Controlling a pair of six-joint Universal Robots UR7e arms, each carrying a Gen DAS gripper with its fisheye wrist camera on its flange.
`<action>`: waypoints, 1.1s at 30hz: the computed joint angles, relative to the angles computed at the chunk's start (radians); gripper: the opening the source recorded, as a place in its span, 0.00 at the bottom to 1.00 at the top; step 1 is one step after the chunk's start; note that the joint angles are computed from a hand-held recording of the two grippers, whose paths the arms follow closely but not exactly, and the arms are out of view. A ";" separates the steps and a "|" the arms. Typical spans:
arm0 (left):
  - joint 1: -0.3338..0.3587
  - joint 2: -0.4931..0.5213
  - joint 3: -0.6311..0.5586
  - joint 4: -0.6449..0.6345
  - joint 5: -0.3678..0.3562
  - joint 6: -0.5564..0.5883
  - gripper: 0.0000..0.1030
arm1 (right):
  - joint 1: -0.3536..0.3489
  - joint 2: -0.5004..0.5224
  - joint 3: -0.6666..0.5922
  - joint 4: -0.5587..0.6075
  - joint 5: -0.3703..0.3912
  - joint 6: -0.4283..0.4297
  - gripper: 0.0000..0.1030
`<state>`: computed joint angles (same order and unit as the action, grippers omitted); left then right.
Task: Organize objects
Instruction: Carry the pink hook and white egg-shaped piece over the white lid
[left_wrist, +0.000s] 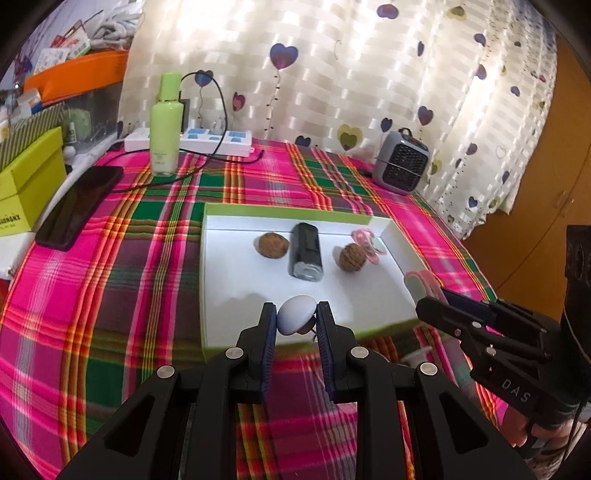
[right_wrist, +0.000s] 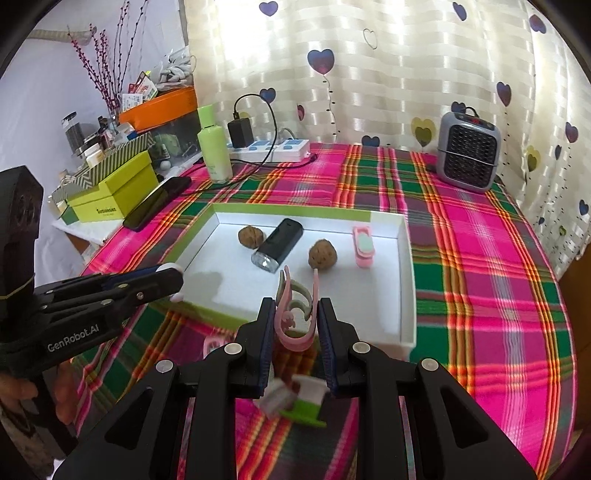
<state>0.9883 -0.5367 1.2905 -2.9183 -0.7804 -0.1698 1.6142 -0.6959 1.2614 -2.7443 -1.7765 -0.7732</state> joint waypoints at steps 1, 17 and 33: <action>0.002 0.003 -0.009 0.007 0.004 -0.001 0.19 | 0.001 0.010 -0.014 0.008 -0.004 0.002 0.23; 0.059 0.097 -0.229 0.151 0.002 0.028 0.19 | 0.010 0.145 -0.222 0.152 -0.041 0.024 0.23; 0.087 0.153 -0.349 0.260 0.010 0.007 0.19 | 0.010 0.232 -0.379 0.276 -0.068 0.055 0.23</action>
